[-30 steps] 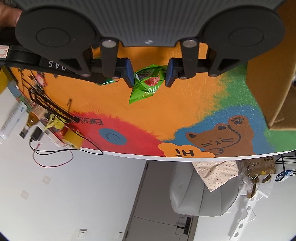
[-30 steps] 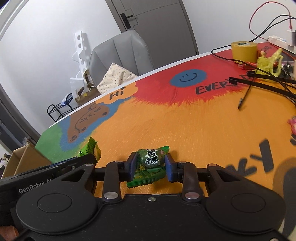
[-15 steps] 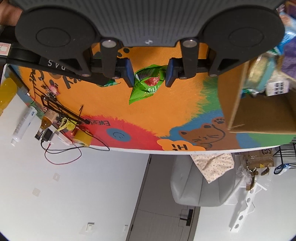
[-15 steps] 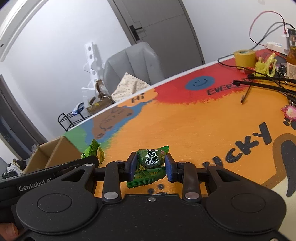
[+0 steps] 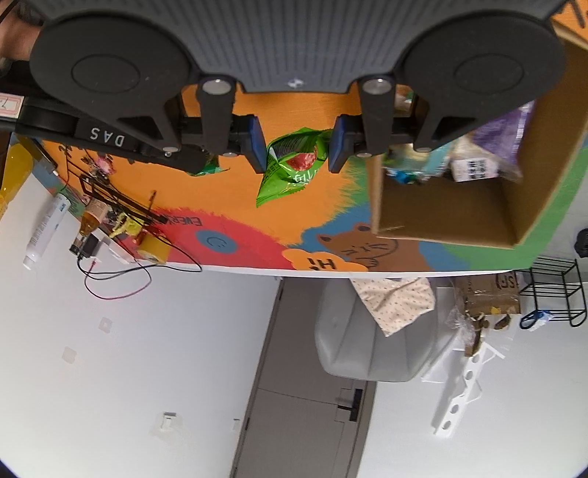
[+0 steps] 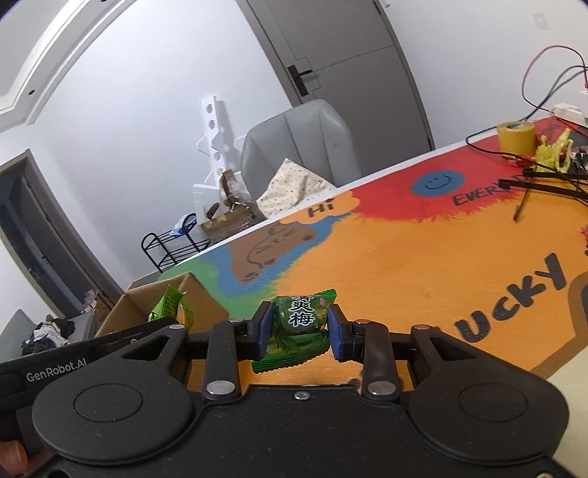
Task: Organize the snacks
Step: 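Lift both green candies and carry them over the box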
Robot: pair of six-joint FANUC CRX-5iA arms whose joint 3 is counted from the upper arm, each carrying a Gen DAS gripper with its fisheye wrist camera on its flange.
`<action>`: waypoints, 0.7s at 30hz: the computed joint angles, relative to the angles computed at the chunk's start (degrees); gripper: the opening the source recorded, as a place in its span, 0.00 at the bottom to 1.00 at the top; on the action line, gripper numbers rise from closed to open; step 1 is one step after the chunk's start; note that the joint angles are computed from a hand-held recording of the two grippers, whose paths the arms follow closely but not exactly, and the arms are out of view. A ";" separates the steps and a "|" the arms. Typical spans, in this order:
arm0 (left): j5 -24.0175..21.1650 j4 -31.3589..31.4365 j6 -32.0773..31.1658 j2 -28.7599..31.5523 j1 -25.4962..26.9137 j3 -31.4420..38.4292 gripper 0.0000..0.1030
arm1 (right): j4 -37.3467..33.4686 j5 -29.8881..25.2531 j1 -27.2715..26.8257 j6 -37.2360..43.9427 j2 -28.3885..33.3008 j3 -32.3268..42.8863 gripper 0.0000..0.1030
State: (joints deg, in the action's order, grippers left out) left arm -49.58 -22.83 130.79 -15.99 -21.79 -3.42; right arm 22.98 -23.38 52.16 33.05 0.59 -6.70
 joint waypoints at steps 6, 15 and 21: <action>-0.75 0.92 -1.48 -3.73 1.90 -1.98 0.34 | 2.61 0.12 1.85 -0.83 0.20 0.80 0.29; -2.66 7.24 -10.17 -9.47 8.51 -6.14 0.34 | 0.05 -1.73 4.59 3.50 2.33 5.42 0.29; -3.90 10.71 -15.24 -12.57 12.82 -8.58 0.34 | -5.48 -4.34 5.88 9.80 3.94 10.12 0.29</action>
State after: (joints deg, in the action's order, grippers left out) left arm -53.48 -12.11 115.55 -28.56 -8.97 -12.00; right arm 17.51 -27.71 58.04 42.85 4.53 3.42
